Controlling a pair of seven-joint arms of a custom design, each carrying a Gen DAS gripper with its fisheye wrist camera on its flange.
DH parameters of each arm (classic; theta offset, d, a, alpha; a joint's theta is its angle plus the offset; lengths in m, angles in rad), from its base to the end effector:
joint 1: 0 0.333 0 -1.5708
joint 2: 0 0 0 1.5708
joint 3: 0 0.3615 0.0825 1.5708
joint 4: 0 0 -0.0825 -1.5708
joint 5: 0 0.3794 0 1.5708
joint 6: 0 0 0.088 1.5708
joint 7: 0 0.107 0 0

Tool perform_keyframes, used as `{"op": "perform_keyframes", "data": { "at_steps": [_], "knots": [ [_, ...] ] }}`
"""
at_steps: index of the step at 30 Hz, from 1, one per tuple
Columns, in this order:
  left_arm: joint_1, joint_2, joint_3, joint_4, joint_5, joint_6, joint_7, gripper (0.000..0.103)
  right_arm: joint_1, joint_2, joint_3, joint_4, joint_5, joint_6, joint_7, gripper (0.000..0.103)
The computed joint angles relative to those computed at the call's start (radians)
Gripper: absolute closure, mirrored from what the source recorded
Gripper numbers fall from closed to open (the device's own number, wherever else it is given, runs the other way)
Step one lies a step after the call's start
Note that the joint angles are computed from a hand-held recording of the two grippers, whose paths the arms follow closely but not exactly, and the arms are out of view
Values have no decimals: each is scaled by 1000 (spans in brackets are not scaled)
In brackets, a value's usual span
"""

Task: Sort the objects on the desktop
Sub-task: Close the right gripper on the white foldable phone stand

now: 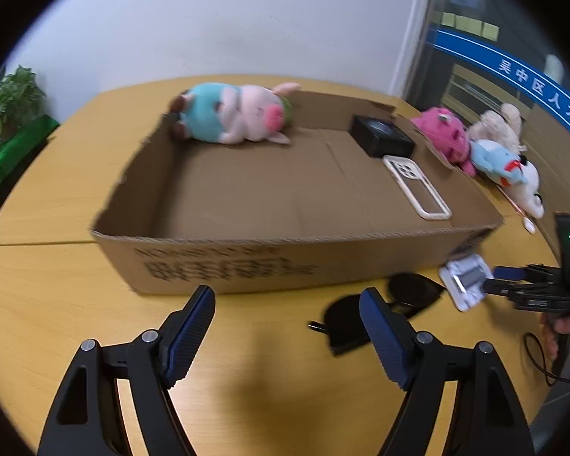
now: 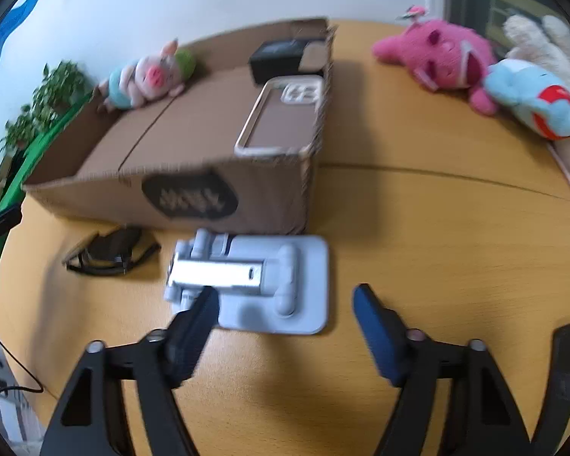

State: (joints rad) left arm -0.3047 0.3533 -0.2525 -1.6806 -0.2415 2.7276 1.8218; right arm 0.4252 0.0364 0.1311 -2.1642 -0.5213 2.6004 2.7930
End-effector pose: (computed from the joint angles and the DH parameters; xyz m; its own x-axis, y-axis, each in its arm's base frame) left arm 0.6235 -0.3455 0.5268 -0.5820 -0.8012 0.1393 -0.6594 0.3648 -0.6573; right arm 0.4807 0.3100 0.4682 -0.2288 -0.9626 -0.1454 -0.8363 0.2708 -0.4768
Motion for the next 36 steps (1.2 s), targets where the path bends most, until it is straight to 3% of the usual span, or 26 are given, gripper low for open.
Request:
{"op": "perform_keyframes", "data": {
  "at_steps": [2,5,10,18,20,22,24,28,30,32,34,36],
  "knots": [
    [-6,-3,-9,-6,-5,1,5,24,6,19,3,23,-12,-35,-28,51],
    [-13,-4,-20,-9,-10,0,19,24,6,14,-3,12,-26,-10,-19,53],
    [-36,1,-25,4,-2,-10,26,24,-1,-18,-6,-34,-53,30,30,71],
    [-46,24,-68,50,-60,-71,83,24,-3,-52,10,-71,-46,34,36,72],
    [-50,30,-83,57,-81,-93,112,24,-1,-71,15,-92,-24,36,17,78],
    [-63,38,-92,62,-93,-110,132,24,1,-87,22,-109,-17,34,11,94],
    [-73,52,-102,74,-106,-130,156,24,8,-90,34,-116,-2,-12,1,99],
    [-114,92,-86,123,-86,-180,141,24,4,-123,32,-158,27,36,29,97],
    [-114,111,-93,150,-103,-208,139,24,-13,-147,43,-174,-40,39,112,96],
    [-118,122,-93,165,-112,-220,133,24,-22,-163,43,-180,-55,42,130,89],
    [-129,139,-84,189,-103,-234,115,24,-33,-167,45,-172,-77,41,145,61],
    [-139,151,-77,204,-90,-240,101,24,-46,-156,49,-152,-116,47,176,43]
  ]
}}
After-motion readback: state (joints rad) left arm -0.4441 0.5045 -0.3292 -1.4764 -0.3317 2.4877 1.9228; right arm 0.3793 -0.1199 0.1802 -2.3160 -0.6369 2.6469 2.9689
